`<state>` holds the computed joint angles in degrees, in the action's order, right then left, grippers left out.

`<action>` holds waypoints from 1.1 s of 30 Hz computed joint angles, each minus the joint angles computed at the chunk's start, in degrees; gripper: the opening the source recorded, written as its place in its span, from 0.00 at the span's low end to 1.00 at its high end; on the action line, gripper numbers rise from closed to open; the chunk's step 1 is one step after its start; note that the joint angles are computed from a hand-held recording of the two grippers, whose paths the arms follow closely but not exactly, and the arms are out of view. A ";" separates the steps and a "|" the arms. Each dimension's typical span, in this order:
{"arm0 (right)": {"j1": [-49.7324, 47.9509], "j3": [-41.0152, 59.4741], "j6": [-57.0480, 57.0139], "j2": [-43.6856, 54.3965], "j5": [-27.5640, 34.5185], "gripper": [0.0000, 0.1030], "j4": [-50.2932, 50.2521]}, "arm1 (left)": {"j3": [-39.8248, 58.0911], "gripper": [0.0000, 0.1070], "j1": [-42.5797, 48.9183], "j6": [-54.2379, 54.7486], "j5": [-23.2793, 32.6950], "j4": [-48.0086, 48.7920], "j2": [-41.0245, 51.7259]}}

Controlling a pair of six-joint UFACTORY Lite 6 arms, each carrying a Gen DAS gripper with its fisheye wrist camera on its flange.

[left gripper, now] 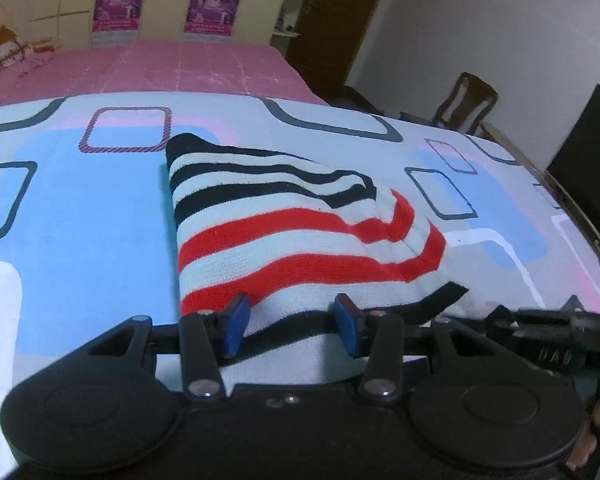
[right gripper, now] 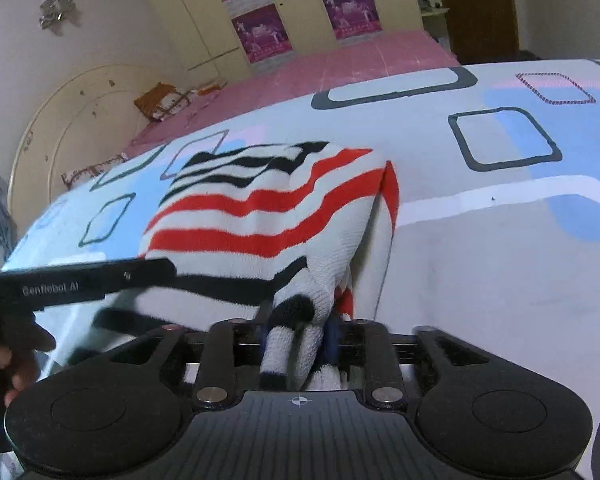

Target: Fold small clothes

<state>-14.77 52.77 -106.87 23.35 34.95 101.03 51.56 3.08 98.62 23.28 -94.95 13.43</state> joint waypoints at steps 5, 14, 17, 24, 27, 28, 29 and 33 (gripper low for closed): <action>-2.07 11.40 10.38 7.12 1.57 0.54 -1.03 | 3.00 0.41 3.04 3.27 4.21 -1.37 2.08; -0.99 24.26 22.75 15.58 -2.86 0.10 -8.85 | 10.71 0.41 -0.76 -0.98 1.52 5.95 9.45; -1.46 21.71 17.93 15.96 -3.86 0.10 -3.20 | 10.97 0.41 -1.58 -0.60 0.93 5.21 9.84; 0.24 19.77 16.51 10.61 -8.68 0.11 -5.37 | 6.49 0.40 -0.11 -1.11 2.86 7.10 3.92; -1.16 9.54 3.93 0.59 -5.20 0.11 0.64 | -2.86 0.33 2.91 2.90 6.10 3.43 -4.57; -1.62 7.05 3.46 -1.95 -3.23 0.11 -0.95 | -5.74 0.31 3.82 3.21 7.12 3.22 -7.28; -1.97 4.70 3.01 -4.21 -1.45 0.11 -2.76 | -8.46 0.30 4.63 2.18 8.10 3.86 -9.80; -1.77 -3.94 -0.55 -10.81 1.29 0.11 -7.95 | -17.14 0.30 4.86 1.05 7.81 5.53 -18.20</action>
